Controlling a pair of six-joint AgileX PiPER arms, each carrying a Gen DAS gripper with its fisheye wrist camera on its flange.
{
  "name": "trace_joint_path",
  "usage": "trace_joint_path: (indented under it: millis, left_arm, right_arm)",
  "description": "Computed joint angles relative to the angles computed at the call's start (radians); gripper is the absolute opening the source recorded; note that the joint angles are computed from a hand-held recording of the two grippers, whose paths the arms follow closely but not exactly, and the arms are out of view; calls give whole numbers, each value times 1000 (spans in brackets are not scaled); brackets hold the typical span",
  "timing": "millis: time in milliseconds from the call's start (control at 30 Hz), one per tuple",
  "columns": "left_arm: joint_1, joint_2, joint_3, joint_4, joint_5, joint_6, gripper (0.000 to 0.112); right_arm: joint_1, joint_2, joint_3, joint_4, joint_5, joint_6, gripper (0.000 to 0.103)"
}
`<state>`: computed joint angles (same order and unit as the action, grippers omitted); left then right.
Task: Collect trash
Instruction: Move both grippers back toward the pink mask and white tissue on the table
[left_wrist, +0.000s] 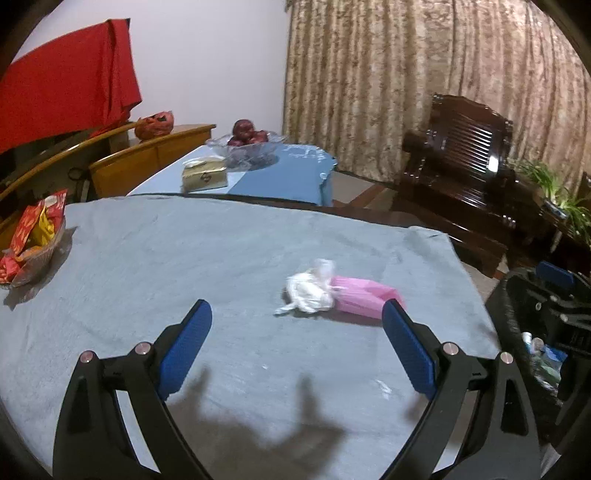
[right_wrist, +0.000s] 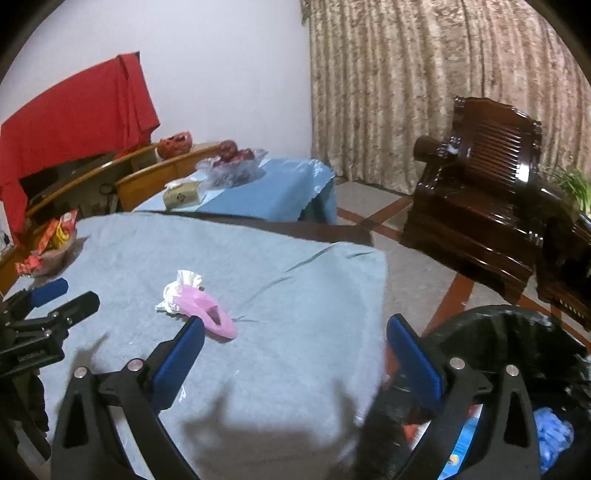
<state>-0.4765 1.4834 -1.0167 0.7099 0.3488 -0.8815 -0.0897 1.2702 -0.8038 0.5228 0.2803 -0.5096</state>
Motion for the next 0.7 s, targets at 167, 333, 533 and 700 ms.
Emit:
trace_joint_path:
  millis: [167,333,533,700]
  left_arm:
    - [63,89,-30,-72,-46,79,91]
    - [86,177,-80,-150,-74,150,90]
    - [90,273,-156,-238,-82,240,86]
    - [108,372,-261,-499,-52,499,78]
  right_arm:
    - [77,100,-24,-151,-78,165,97]
    - [104,193,-62,-280,-118,306,97]
    - [99,280,-116,-307,-136,337,97]
    - [98,316,-140,-287,-144,310,97]
